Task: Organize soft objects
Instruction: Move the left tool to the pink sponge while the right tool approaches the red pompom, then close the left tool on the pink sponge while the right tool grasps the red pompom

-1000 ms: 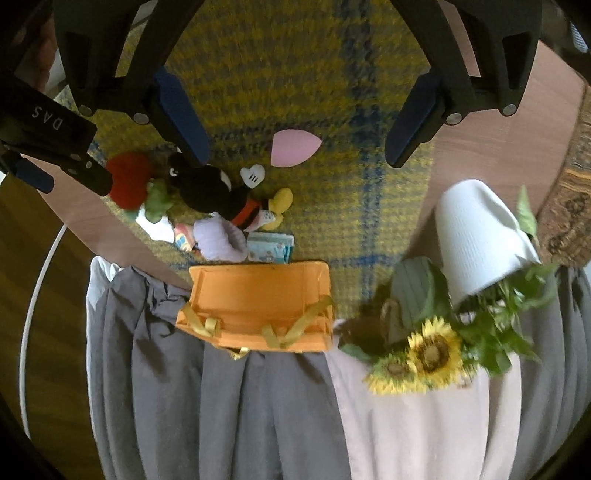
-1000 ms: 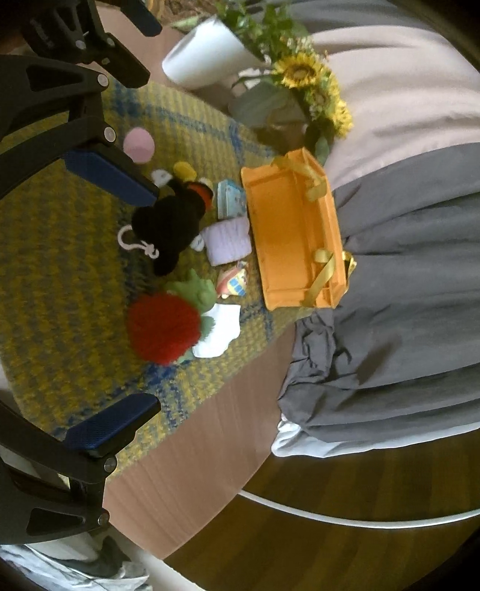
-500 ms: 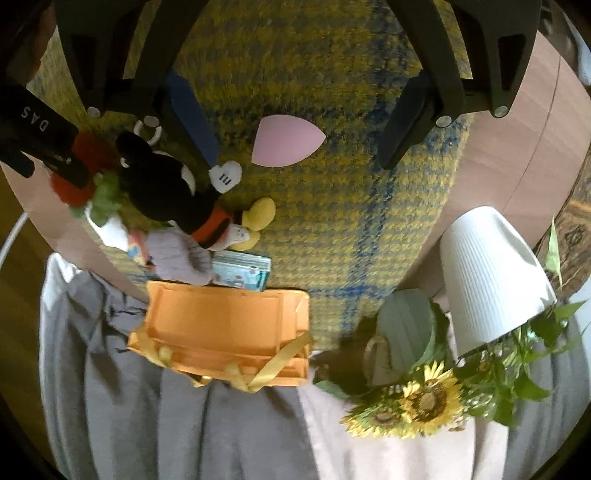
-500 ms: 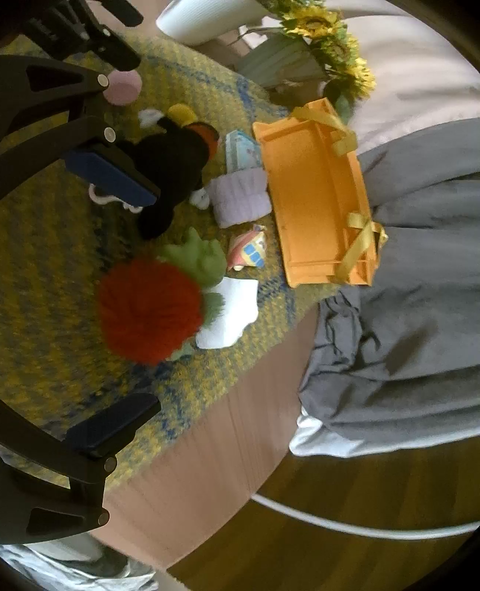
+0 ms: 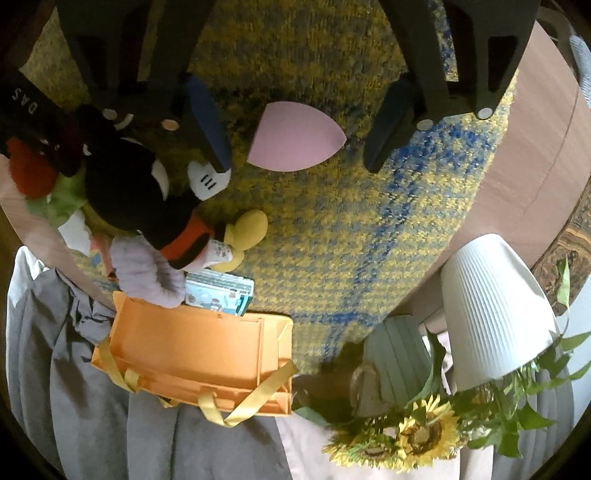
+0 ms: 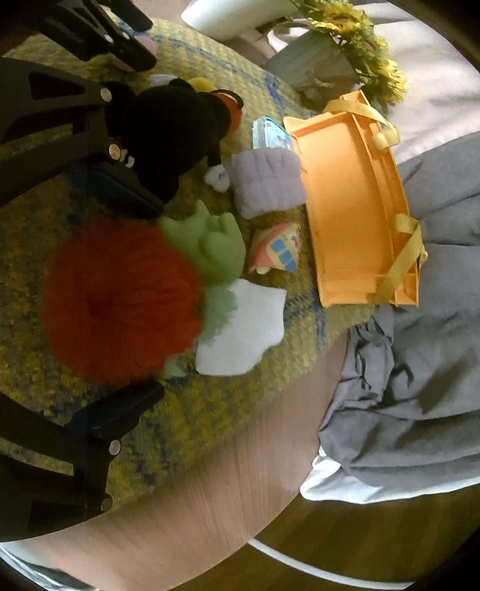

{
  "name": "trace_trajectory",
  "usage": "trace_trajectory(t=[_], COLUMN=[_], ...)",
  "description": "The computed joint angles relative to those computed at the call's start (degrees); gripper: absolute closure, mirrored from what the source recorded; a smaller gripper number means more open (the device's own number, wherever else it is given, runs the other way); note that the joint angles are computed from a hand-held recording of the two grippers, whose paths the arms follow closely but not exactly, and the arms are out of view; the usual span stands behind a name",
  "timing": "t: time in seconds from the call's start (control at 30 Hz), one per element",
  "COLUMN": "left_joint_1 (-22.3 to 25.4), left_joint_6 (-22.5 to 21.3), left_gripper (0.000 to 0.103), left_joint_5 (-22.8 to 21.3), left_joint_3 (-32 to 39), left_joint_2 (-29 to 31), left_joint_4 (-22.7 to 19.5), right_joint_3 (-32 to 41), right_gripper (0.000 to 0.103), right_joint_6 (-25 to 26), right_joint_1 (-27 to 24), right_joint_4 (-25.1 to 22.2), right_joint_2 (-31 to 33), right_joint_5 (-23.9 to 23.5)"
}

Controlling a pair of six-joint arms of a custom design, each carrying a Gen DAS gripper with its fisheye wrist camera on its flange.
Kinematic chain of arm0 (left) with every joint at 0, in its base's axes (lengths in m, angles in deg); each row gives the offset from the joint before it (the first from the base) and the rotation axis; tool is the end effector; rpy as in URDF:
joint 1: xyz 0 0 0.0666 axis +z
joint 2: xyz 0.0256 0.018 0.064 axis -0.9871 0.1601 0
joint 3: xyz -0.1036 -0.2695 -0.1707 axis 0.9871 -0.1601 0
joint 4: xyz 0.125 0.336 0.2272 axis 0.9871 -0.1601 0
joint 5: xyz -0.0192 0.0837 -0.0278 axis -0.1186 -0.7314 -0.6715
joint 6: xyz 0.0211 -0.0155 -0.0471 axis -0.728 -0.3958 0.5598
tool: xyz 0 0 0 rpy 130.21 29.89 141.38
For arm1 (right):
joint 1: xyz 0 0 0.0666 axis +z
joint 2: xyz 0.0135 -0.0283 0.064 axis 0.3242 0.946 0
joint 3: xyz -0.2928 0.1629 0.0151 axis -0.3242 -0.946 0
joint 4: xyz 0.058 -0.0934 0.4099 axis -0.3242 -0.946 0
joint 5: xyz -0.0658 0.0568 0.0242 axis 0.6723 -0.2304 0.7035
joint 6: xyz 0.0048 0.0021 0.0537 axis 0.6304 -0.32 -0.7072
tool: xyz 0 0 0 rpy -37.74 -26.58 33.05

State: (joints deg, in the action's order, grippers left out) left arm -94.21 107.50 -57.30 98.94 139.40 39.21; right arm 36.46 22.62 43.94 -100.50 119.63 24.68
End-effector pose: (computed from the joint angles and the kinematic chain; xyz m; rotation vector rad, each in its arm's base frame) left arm 0.5966 -0.1326 0.3069 -0.2351 2.3717 0.0840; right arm 0.6264 0.2792 0.2927 0.0948 2.3627 -0.0067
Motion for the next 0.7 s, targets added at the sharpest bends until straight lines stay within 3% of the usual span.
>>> trace_trajectory(t=[0.07, 0.23, 0.33, 0.5, 0.7], left_joint_1=[0.1, 0.1, 0.0, -0.1, -0.4], left_joint_6=[0.3, 0.0, -1.1, -2.3, -3.3], left_gripper=[0.035, 0.050, 0.053, 0.054, 0.054], left_joint_5=[0.5, 2.0, 1.8, 2.7, 3.2], left_joint_3=[0.4, 0.4, 0.0, -0.4, -1.0], left_joint_2=[0.5, 0.9, 0.6, 0.2, -1.1], left_joint_4=[-0.5, -1.5, -1.0, -0.5, 0.6], right_joint_3=[0.1, 0.3, 0.2, -0.3, -2.1], right_gripper=[0.018, 0.027, 0.034, 0.057, 0.059], right_joint_6=[0.8, 0.9, 0.7, 0.6, -0.1], right_joint_1=[0.1, -0.1, -0.3, -0.3, -0.4], right_joint_4=[0.0, -0.6, -0.7, -0.6, 1.1], right_joint_2=[0.2, 0.8, 0.9, 0.5, -1.1], right_joint_5=[-0.6, -1.2, -1.7, -0.9, -0.9])
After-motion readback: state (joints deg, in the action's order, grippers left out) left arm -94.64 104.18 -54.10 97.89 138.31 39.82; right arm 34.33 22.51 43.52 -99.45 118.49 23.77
